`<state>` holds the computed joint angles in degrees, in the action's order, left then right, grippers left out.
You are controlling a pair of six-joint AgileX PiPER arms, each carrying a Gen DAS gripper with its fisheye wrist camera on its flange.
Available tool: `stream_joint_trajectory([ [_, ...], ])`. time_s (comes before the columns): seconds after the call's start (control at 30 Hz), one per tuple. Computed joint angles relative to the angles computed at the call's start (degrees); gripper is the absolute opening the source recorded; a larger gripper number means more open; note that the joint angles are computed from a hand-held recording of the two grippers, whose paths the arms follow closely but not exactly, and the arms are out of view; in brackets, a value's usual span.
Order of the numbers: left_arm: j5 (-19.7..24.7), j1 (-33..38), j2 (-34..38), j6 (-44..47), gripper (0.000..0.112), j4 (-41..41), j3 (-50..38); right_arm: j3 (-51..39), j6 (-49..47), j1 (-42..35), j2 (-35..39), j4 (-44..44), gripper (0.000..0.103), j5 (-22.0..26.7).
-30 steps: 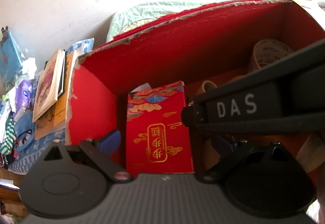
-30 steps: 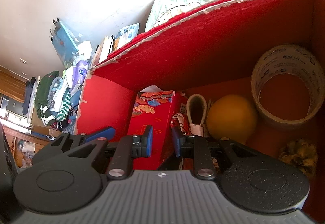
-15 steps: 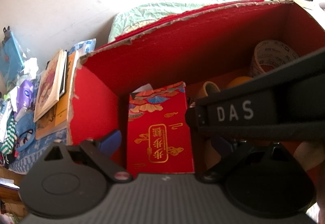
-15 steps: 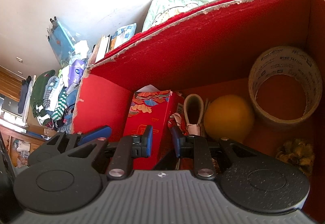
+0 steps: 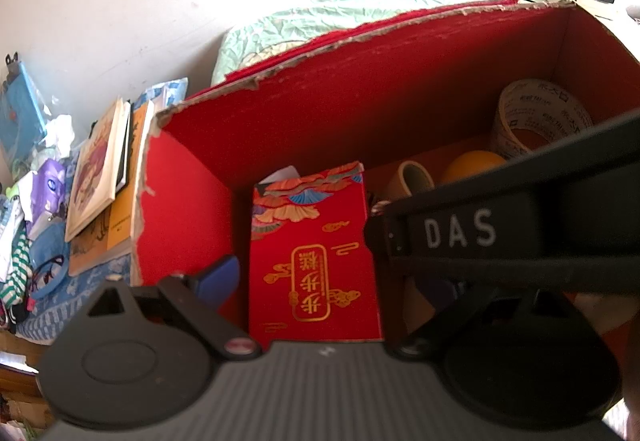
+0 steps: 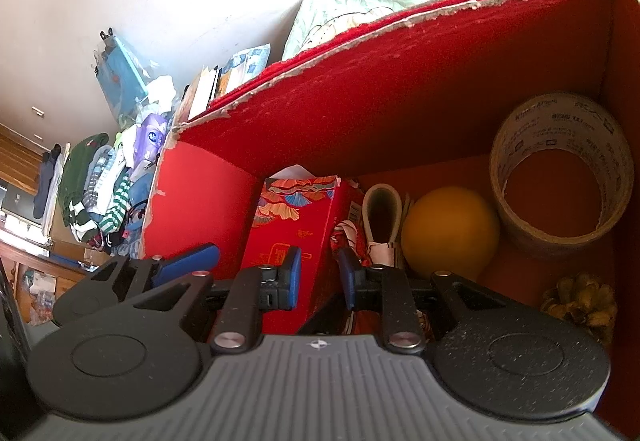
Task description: Organize objects
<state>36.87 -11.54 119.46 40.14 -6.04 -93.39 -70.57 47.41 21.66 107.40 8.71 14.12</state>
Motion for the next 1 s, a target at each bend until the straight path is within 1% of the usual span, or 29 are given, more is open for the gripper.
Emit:
stream_joint_trajectory([
  [0.1,-0.55,-0.07,-1.12,0.05,0.094,-0.15,1.27,0.10,0.71,0.17,-0.12,-0.83,0.025,-0.10],
  [0.2,-0.22,-0.27,0.27,0.06,0.093,-0.41,-0.55,0.14,2.22,0.38,-0.22,-2.51,0.024,-0.17],
  [0.27,-0.08,-0.75,-2.32,-0.42,0.093,-0.21,1.79,0.23,3.11,0.46,-0.29,-3.33,0.025,-0.22],
  [0.33,0.14,-1.18,-1.07,-0.79,0.093,-0.03,0.25,0.27,4.17,0.52,-0.33,-4.43,0.025,-0.27],
  [0.53,0.76,-1.65,-0.84,-1.34,0.093,0.05,-0.97,0.04,4.65,0.61,-0.18,-5.08,0.024,-0.20],
  [0.6,0.78,-0.84,-4.27,-0.43,0.093,-0.59,2.52,0.02,5.82,0.73,-0.26,-6.26,0.025,0.01],
  [0.63,0.35,-0.98,-4.59,0.22,0.093,-0.95,3.22,0.01,6.88,0.88,-0.29,-7.27,0.025,0.10],
  [0.67,-1.57,0.53,-3.30,2.31,0.093,-2.32,4.00,-0.10,7.45,0.93,-0.22,-7.77,0.025,0.18],
  [0.77,-2.84,0.54,-4.57,2.80,0.093,-2.77,6.22,0.15,8.30,0.84,-0.37,-8.25,0.025,-0.03],
  [0.8,-2.14,1.73,-7.23,5.20,0.093,-3.71,9.20,0.16,8.80,0.81,-0.43,-8.59,0.025,0.10],
  [0.83,-3.73,1.84,-7.60,5.31,0.094,-4.29,10.23,0.12,10.25,0.94,-0.41,-9.92,0.025,0.13],
  [0.93,-4.64,1.77,-7.19,6.61,0.096,-4.93,10.13,0.70,18.79,1.62,-1.04,-17.90,0.025,0.31],
  [1.0,-6.08,2.07,-8.34,8.15,0.097,-5.73,11.87,1.60,25.20,2.00,-2.04,-23.80,0.025,1.01],
])
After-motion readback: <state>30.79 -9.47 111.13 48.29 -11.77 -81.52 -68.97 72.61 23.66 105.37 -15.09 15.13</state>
